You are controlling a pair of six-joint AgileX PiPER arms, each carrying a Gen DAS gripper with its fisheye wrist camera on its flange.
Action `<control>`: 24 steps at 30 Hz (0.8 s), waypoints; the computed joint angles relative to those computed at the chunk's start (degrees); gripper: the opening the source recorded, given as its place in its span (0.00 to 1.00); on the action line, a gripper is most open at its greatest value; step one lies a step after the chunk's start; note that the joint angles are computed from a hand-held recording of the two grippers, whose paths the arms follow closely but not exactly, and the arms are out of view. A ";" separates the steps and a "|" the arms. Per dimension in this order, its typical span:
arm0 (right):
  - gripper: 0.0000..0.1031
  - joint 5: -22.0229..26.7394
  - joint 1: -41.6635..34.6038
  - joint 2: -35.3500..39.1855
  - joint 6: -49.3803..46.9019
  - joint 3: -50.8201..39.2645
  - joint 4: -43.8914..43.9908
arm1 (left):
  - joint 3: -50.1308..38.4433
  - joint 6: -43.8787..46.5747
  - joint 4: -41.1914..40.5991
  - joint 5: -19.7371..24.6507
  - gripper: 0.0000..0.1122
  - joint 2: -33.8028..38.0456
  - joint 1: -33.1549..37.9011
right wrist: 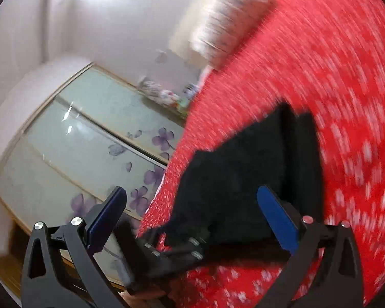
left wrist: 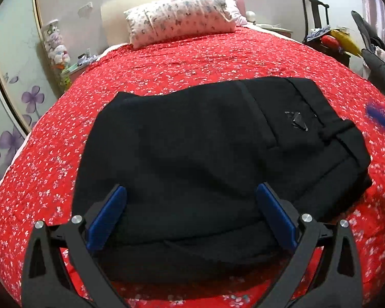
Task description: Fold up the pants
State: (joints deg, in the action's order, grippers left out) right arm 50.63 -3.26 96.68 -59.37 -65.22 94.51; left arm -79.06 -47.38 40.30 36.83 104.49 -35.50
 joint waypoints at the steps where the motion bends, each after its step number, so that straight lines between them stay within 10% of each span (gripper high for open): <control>1: 0.99 -0.54 0.38 0.02 0.67 -1.32 -1.25 | 0.96 0.07 -0.46 -1.15 0.90 -1.09 0.46; 7: 0.99 12.43 -1.64 10.44 3.83 -8.19 4.80 | 2.97 4.01 -8.02 -12.17 0.90 -7.12 7.74; 14: 0.99 4.52 0.36 16.91 18.12 -13.14 -6.53 | -22.69 28.05 -34.58 8.81 0.90 11.26 13.10; 24: 0.99 10.62 -0.34 12.92 14.72 -14.18 -4.24 | -24.91 37.21 -44.34 6.34 0.90 7.21 18.99</control>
